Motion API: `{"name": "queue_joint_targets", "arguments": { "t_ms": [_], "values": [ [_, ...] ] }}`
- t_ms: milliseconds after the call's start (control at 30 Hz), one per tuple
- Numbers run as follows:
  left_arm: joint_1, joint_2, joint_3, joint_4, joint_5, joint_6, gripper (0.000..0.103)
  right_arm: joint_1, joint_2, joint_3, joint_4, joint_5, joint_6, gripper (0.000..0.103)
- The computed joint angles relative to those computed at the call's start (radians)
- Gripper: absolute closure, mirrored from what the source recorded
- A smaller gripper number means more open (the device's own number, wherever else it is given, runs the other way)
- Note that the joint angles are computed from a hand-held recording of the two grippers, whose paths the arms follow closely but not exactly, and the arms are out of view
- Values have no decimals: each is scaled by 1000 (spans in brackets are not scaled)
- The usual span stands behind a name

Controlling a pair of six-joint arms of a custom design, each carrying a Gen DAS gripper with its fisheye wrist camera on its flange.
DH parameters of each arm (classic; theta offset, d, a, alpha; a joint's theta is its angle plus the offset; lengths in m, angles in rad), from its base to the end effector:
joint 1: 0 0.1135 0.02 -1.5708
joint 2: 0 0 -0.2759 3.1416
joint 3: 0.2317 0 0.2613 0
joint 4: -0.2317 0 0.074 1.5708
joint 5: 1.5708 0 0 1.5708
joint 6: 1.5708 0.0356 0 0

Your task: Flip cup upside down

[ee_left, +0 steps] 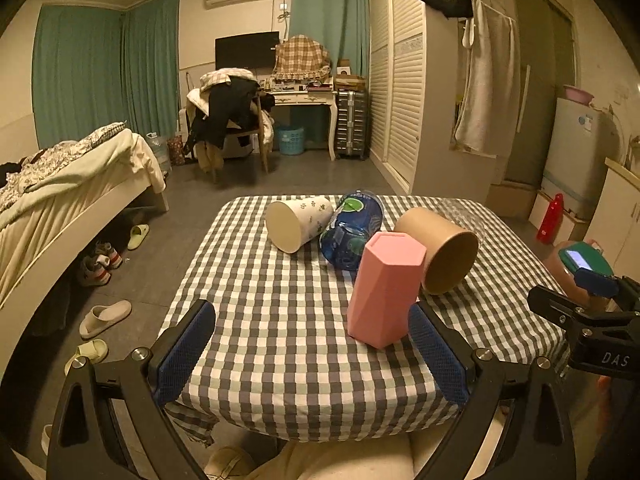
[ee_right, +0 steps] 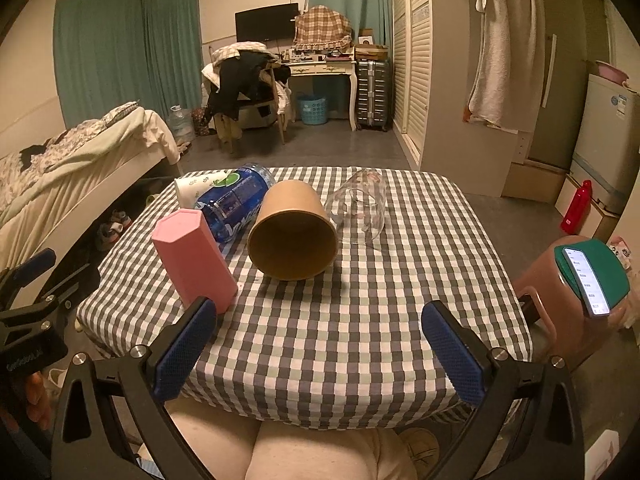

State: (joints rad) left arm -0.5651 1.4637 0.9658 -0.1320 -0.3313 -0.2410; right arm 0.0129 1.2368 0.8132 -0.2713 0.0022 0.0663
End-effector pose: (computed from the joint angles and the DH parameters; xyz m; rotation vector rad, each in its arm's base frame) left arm 0.2846 -0.1667 0.2557 0.1669 2.1568 -0.0985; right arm 0.2702 0.0034 0.2541 0.0617 2.2652 0.0395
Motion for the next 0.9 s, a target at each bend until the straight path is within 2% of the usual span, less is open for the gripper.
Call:
{"name": "queue_joint_targets", "arguments": {
  "t_ms": [900],
  "values": [
    [1,10,19,-32,-7,-20,3,-15,-1,-1,1,-3,-17,0]
  ]
}}
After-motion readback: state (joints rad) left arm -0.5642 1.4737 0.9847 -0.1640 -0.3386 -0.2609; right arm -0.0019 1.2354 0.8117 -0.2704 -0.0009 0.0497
